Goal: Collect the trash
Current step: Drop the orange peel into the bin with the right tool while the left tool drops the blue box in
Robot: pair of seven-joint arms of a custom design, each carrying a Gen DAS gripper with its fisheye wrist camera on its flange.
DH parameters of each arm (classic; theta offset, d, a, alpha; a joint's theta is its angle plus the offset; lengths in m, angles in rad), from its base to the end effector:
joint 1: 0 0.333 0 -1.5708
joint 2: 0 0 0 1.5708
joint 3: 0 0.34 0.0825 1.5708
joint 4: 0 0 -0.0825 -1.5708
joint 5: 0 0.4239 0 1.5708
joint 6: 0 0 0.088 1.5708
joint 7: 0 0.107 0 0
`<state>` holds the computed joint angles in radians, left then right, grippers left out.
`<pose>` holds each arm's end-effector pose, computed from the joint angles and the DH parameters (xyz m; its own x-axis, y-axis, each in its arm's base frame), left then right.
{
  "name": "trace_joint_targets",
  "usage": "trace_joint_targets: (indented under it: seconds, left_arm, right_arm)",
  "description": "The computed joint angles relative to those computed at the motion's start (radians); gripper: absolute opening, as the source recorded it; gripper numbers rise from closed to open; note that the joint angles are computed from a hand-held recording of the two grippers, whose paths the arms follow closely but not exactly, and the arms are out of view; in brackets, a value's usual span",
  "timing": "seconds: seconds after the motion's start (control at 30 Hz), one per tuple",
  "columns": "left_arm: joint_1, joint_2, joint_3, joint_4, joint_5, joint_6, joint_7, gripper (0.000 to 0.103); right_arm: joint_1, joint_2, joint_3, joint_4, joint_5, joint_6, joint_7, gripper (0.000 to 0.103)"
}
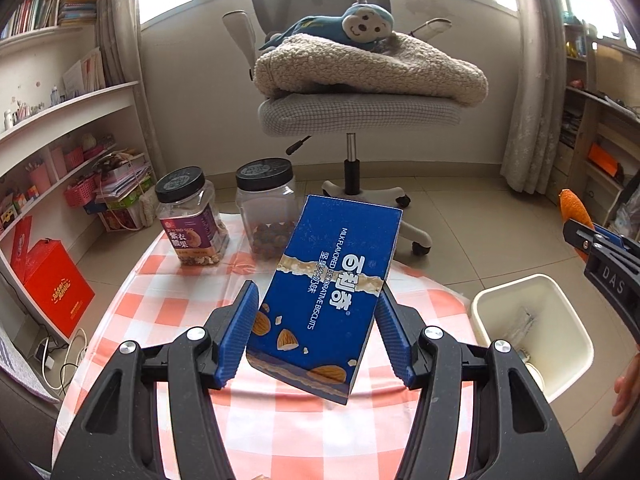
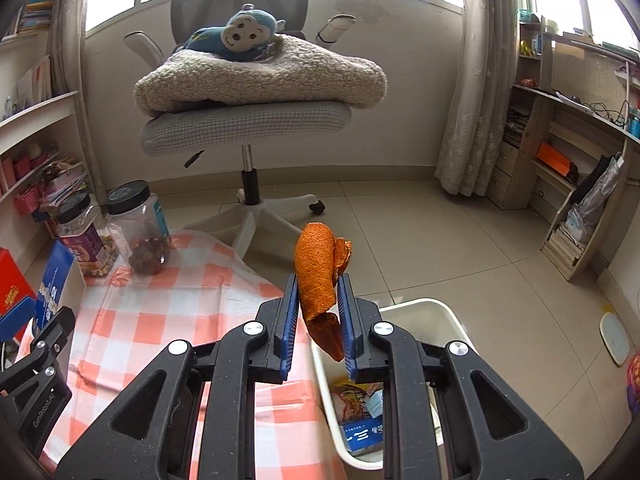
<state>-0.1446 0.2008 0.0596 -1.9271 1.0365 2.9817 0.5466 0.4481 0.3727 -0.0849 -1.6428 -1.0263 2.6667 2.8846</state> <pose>0.6646 -0.1193 0.4620 0.0205 -0.9949 -0.0988 -0.5933 0.0675 -0.8022 0.6865 0.2969 0.4673 -0.1510 -0.9885 0.0105 -0.5778 0.0796 -0.8123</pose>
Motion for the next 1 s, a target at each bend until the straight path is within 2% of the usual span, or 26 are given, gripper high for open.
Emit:
trace_joint_targets:
  seconds: [0.13,0.17,0.2,0.27,0.3,0.4,0.73,0.8,0.87,1.0]
  left_arm:
    - [-0.012,0.024,-0.031,0.018,-0.058,0.019,0.075,0.058]
    - [-0.012,0.033,-0.045,0.025,-0.105,0.023,0.121,0.058]
    - [-0.012,0.043,-0.060,0.030,-0.153,0.027,0.169,0.058]
    - [-0.023,0.064,-0.079,0.050,-0.221,0.028,0.240,0.058]
    - [-0.022,0.077,-0.097,0.063,-0.269,0.025,0.280,0.058]
    - [0.014,0.125,-0.199,0.111,-0.462,-0.003,0.452,0.058]
    - [-0.001,0.238,-0.329,0.252,-0.780,-0.094,0.754,0.059]
    - [0.018,0.250,-0.366,0.272,-0.855,-0.114,0.820,0.068]
    - [0.013,0.245,-0.364,0.273,-0.894,-0.110,0.857,0.073]
    - [-0.023,0.194,-0.306,0.224,-0.924,-0.073,0.888,0.081]
  right_arm:
    - [-0.041,-0.033,-0.010,-0.044,0.049,-0.026,0.022,0.021]
    - [-0.049,-0.044,-0.014,-0.057,0.052,-0.035,0.035,0.025]
    - [-0.057,-0.055,-0.017,-0.069,0.050,-0.041,0.053,0.039]
    - [-0.064,-0.085,-0.027,-0.098,0.014,-0.058,0.119,0.053]
    - [-0.071,-0.098,-0.028,-0.111,-0.004,-0.064,0.145,0.057]
    - [-0.100,-0.145,-0.022,-0.158,-0.056,-0.081,0.220,0.069]
    - [-0.204,-0.270,0.028,-0.284,-0.176,-0.126,0.416,0.084]
    - [-0.217,-0.290,0.039,-0.303,-0.196,-0.144,0.442,0.088]
    - [-0.225,-0.304,0.052,-0.314,-0.225,-0.168,0.471,0.092]
    - [-0.220,-0.326,0.082,-0.329,-0.331,-0.213,0.545,0.096]
